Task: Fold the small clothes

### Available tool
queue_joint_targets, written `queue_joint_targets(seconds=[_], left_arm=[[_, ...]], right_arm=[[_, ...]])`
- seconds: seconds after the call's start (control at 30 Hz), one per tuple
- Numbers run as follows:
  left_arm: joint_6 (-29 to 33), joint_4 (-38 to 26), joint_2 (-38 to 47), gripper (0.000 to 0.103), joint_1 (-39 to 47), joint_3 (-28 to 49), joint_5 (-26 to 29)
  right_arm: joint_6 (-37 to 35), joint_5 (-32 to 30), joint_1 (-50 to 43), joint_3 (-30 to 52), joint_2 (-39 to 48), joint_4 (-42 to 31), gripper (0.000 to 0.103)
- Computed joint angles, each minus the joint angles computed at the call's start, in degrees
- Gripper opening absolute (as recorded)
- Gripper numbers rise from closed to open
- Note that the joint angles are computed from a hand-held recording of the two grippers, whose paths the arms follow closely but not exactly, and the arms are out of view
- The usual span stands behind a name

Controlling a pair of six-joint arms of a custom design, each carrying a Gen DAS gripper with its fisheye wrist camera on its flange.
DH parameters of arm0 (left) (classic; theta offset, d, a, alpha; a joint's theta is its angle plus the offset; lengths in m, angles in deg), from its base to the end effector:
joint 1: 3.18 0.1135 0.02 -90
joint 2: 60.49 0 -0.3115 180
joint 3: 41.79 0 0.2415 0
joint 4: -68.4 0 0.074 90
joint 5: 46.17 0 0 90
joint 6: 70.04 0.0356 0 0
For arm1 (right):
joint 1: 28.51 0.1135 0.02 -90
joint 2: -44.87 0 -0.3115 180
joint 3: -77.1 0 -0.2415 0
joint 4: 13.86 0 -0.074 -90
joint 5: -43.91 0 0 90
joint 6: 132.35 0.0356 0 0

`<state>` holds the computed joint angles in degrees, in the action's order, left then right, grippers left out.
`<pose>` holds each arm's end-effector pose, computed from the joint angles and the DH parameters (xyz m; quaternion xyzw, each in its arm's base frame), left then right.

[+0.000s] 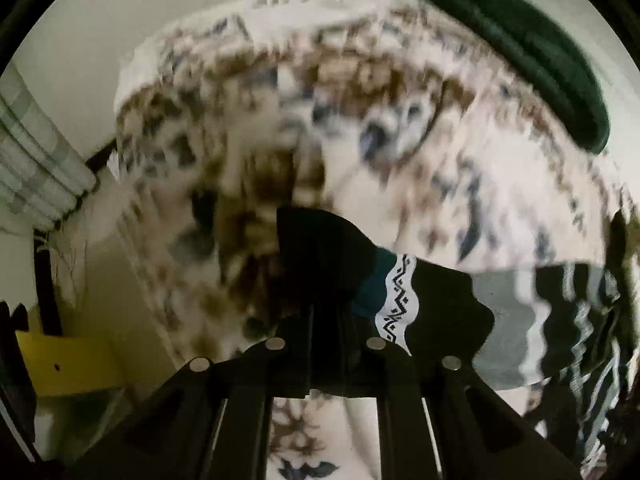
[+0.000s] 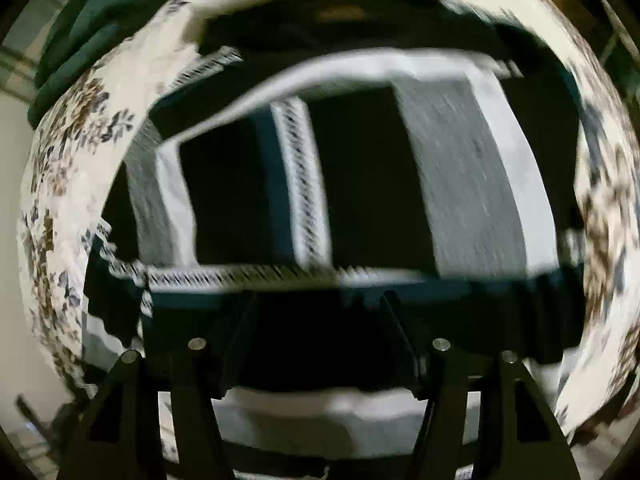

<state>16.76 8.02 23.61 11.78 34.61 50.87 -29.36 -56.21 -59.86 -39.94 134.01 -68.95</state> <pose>0.2602 0.0650 0.2896 -0.1431 0.9695 -0.0405 0.1949 0.2156 -0.1240 0.2106 0.3686 0.9223 0.0747 0.0889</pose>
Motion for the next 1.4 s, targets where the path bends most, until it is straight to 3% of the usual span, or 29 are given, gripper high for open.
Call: queue_joint_targets(seconds=[0.17,0.27,0.3,0.37,0.47,0.57,0.63,0.73,0.77,0.8,0.87,1.0,1.13,1.3,1.4], left_arm=[[0.5,-3.6,2.2,0.007,-0.2,9.8,1.4],[1.1,-3.9,4.0,0.007,-1.2,13.7,1.2],[0.9,-4.4,4.6,0.007,-1.7,15.0,1.2],[2.1,-5.1,5.3,0.007,-1.1,16.7,2.0],[3.2,-5.2,5.2,0.007,-1.2,17.5,1.8],[3.8,-5.8,5.2,0.007,-1.5,18.3,1.5],[3.8,-6.1,5.2,0.007,-1.5,18.5,1.5],[4.7,-7.0,4.2,0.007,-2.5,19.9,1.3],[5.1,-7.3,3.7,0.007,-3.2,20.5,1.0],[5.6,-7.9,3.2,0.007,-4.5,21.6,0.4],[5.9,-9.5,2.6,0.007,-7.2,23.6,-0.8],[4.0,-14.0,1.4,0.007,-17.4,27.1,-3.2],[-2.4,-17.1,1.6,0.007,-34.9,30.0,-6.8],[-14.5,-16.2,9.2,0.007,-61.6,36.4,-12.7],[-20.5,-16.2,20.4,0.007,-75.4,47.4,-14.5]], right_arm=[[5.9,0.6,11.4,8.1,9.4,5.8,0.076],[8.8,0.4,17.5,13.9,17.3,7.5,0.076],[9.3,0.9,19.2,15.7,19.8,7.4,0.062],[11.7,5.5,22.5,18.8,23.4,7.0,0.015],[13.2,8.2,25.6,23.3,24.5,5.1,0.005],[11.3,8.9,28.0,27.1,24.6,4.1,0.004],[9.8,6.7,27.2,30.6,28.2,1.1,0.007],[8.2,0.6,22.8,28.7,27.5,2.5,0.011],[7.9,-1.4,21.3,27.2,26.1,3.0,0.021],[7.6,-2.7,19.8,25.5,24.0,3.2,0.044],[6.7,-4.5,15.6,20.9,18.1,3.7,0.066],[2.7,-6.8,3.5,11.4,6.8,-0.2,0.071],[-5.5,-7.8,-11.7,5.8,0.7,-4.9,0.073],[-19.6,-8.8,-33.8,4.3,3.1,-8.5,0.073],[-28.6,-7.4,-44.9,6.7,6.9,-9.7,0.073]])
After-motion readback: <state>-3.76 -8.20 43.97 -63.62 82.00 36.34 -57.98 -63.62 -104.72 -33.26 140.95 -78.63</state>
